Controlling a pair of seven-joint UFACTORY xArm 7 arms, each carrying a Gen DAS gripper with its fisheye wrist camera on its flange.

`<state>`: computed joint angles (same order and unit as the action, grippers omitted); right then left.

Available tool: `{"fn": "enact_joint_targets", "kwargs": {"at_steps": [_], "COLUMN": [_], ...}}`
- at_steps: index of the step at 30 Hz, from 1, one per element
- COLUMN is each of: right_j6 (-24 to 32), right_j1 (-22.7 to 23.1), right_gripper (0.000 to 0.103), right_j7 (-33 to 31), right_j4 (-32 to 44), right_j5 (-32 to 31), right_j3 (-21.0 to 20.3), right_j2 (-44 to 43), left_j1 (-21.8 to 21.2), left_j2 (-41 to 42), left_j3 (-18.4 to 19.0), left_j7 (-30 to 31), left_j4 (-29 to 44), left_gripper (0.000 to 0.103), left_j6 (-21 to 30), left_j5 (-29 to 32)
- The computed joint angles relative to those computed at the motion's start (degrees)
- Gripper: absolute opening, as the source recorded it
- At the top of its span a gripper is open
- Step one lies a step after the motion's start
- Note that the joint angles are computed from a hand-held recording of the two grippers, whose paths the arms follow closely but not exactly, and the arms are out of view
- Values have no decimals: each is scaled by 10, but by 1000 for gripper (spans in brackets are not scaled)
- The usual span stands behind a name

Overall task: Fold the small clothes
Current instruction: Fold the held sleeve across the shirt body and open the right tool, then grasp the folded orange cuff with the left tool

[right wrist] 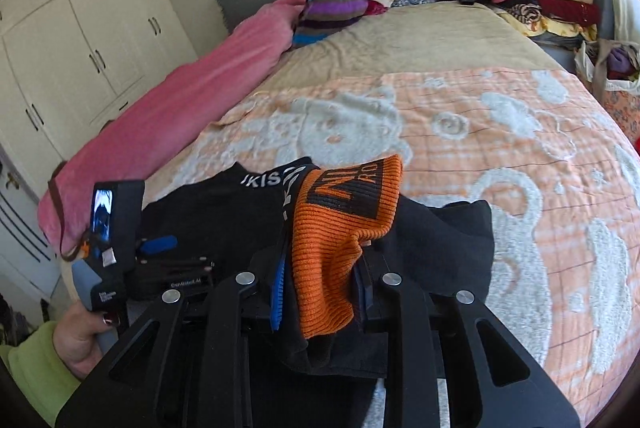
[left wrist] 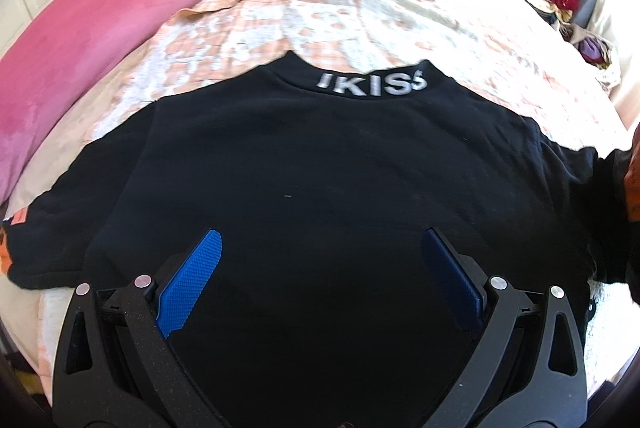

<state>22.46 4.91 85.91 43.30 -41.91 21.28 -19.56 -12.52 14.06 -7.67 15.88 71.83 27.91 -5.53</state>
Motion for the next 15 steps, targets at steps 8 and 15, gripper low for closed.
{"fn": "enact_joint_targets", "kwargs": {"at_steps": [8,15], "right_j6": [10,25], "right_j1": [28,54], "right_gripper": [52,57], "right_j7": [42,87], "right_j4": [59,18], "right_j5": [-62,-77], "right_j3": [-5,-31], "right_j2": [86,49], "left_j1": [31,53], "left_j2": [8,7], "left_j3": [-4,-23], "left_j7": [30,90], "left_j4": [31,45], "left_gripper": [94,94], "left_j6": [35,88], "left_j5": [-53,-147]}}
